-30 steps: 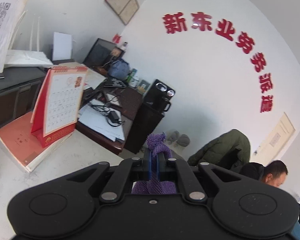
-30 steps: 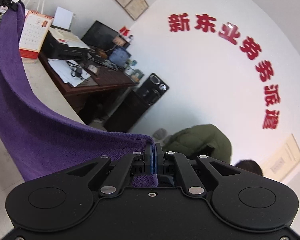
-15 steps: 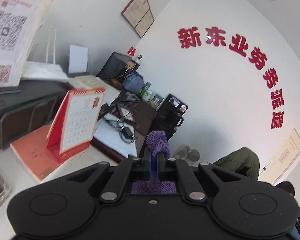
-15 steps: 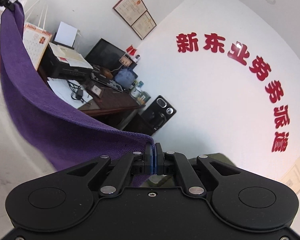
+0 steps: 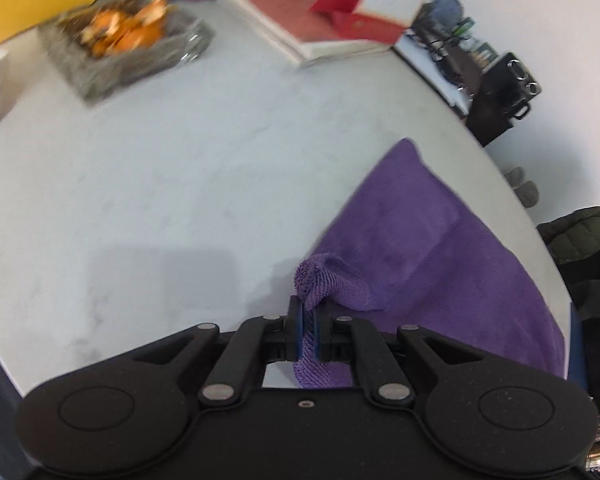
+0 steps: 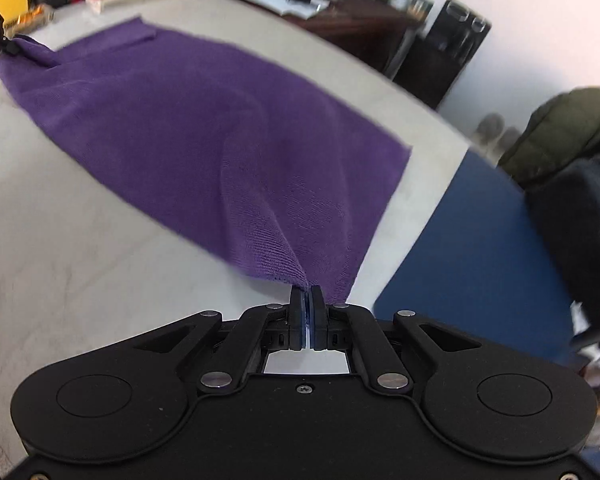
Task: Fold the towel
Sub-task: 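Lay the towel flat on the table and open both grippers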
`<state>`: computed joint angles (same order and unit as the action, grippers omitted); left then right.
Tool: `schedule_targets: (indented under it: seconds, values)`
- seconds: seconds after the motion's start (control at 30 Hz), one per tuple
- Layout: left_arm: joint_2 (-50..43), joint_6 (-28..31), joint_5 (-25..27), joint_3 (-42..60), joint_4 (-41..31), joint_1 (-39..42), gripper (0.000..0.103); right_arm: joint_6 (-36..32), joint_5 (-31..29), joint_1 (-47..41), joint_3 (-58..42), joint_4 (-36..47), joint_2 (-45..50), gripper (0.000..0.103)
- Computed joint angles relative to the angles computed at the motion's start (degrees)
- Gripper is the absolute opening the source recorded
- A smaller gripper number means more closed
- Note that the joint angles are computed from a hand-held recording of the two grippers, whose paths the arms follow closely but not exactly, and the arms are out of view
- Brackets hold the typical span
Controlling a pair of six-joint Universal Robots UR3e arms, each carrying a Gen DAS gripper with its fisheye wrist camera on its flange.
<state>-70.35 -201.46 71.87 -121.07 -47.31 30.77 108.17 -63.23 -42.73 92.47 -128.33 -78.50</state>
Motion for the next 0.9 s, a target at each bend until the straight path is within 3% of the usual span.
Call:
schedule_targets:
  seconds: [0.2, 0.43, 0.63, 0.8, 0.9]
  values:
    - [3.29, 5.64, 0.34, 1.34, -7.47, 2.63, 0.005, 0.69, -0.57, -1.87, -0.11, 6.99, -3.46, 0.002]
    - [-0.58, 6.94, 3.81, 4.38, -8.48, 0.51, 0.005, 0.21, -4.21, -1.62, 1.92, 3.62, -1.58, 0.005]
    - [-1.24, 10.75, 4.02, 6.99, -13.22, 1.36, 0.007, -3.13, -5.04, -2.99, 0.95, 9.61, -3.19, 0.023]
    - [1.96, 14.94, 1.79, 9.60, -18.81, 4.59, 0.012, -4.31, -2.66, -6.54, -7.52, 25.14, -1.93, 0.043]
    - [4.97, 15.79, 1.71, 11.34, -21.67, 5.73, 0.015, -3.01, 0.20, -8.79, -12.96, 32.36, -0.28, 0.045]
